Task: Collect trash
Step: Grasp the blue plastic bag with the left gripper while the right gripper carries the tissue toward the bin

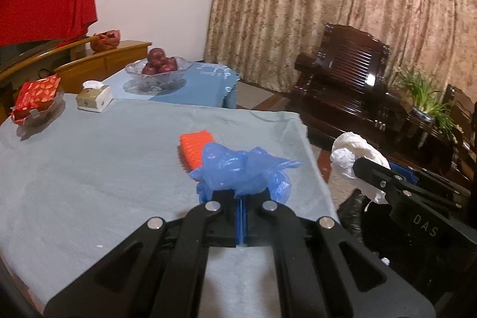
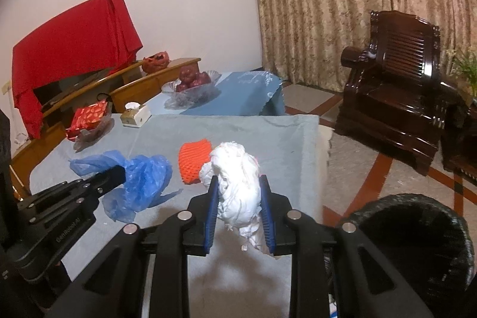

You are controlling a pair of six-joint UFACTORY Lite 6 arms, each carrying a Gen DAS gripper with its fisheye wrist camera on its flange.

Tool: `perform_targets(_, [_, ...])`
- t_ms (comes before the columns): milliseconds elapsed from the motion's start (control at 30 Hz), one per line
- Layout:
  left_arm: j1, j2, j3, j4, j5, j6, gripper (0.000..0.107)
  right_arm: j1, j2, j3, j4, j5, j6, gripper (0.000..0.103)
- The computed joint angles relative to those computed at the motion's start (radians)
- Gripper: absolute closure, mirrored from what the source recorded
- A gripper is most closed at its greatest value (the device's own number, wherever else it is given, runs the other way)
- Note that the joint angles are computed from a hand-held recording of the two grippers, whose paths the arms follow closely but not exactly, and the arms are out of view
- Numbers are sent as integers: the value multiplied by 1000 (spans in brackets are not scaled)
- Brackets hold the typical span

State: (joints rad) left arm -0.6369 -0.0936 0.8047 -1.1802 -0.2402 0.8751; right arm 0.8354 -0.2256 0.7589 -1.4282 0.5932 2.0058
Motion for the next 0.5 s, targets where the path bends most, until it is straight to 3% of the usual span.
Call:
perform_targets(233, [-131, -2, 21, -103, -36, 64, 107, 59, -211, -136, 115, 113, -84, 77])
perform_targets(500, [-311, 87, 112, -158, -91, 101, 107, 139, -553, -319, 288, 335, -219, 77])
